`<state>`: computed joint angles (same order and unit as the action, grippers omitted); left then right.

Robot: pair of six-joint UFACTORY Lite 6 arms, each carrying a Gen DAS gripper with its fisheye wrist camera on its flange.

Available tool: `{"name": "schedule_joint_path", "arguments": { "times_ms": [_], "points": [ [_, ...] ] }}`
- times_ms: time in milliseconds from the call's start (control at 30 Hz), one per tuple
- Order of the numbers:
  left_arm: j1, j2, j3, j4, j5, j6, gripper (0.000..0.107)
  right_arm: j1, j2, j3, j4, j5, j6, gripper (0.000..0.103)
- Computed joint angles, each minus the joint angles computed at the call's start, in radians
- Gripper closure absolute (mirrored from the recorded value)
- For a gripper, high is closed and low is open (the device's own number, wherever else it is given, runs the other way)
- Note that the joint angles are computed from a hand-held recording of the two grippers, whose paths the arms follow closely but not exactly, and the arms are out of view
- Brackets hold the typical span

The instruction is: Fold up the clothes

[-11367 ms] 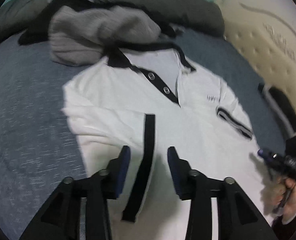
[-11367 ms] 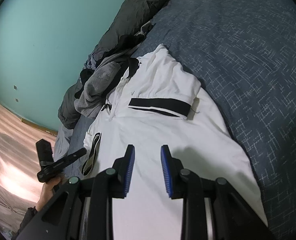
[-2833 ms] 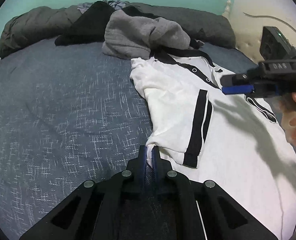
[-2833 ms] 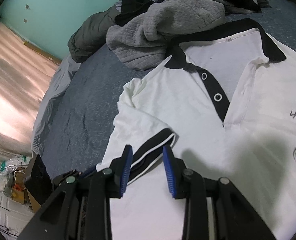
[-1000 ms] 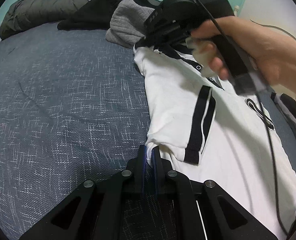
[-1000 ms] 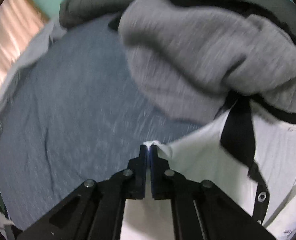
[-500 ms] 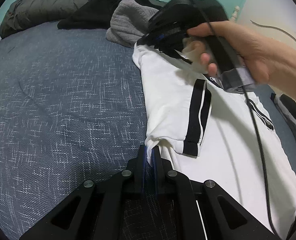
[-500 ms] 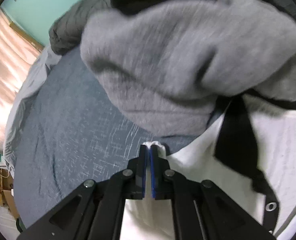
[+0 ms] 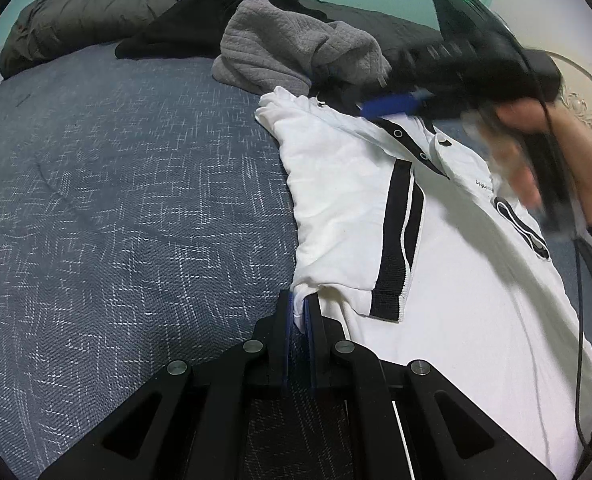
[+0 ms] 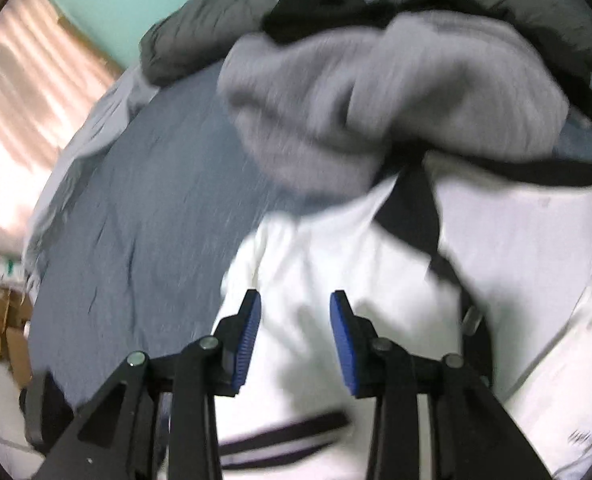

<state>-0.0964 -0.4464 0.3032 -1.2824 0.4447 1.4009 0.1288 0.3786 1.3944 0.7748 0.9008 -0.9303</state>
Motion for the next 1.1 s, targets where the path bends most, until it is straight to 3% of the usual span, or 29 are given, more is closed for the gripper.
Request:
{"name": "schedule_joint_path", "arguments": {
  "times_ms": [133,167,200,300,467,767,833,900,1100],
  "points": [
    [0.005,0.028,0.013,-0.024,-0.003,0.032,0.101,0.009,-0.053,-0.119,-0.031,-0.062,-0.071,0.071],
    [0.004,0.027,0.013,-0.023,-0.004,0.032,0.101,0.008,-0.057,-0.134,-0.022,-0.065,-0.088,0.089],
    [0.004,0.028,0.013,-0.023,-0.003,0.032,0.101,-0.01,-0.069,-0.154,-0.007,-0.065,-0.121,0.096],
    [0.004,0.032,0.015,-0.027,-0.003,0.036,0.101,-0.016,-0.103,-0.196,0.029,-0.083,-0.172,0.102],
    [-0.003,0.034,0.016,-0.028,-0.006,0.032,0.101,-0.006,-0.107,-0.228,-0.008,-0.154,-0.091,0.102],
    [0.0,0.021,0.01,-0.013,0.002,0.009,0.101,-0.063,-0.085,-0.189,0.104,-0.03,-0.147,0.1],
    [-0.003,0.016,0.009,-0.006,0.0,0.0,0.101,-0.085,-0.084,-0.166,0.156,-0.009,-0.147,0.096],
    [-0.006,0.012,0.008,0.001,-0.003,-0.01,0.101,-0.085,-0.059,-0.11,0.173,0.002,-0.12,0.085],
    [-0.003,0.018,0.013,0.001,-0.002,-0.007,0.101,0.022,0.029,0.038,0.078,-0.049,0.026,0.084]
  ]
}}
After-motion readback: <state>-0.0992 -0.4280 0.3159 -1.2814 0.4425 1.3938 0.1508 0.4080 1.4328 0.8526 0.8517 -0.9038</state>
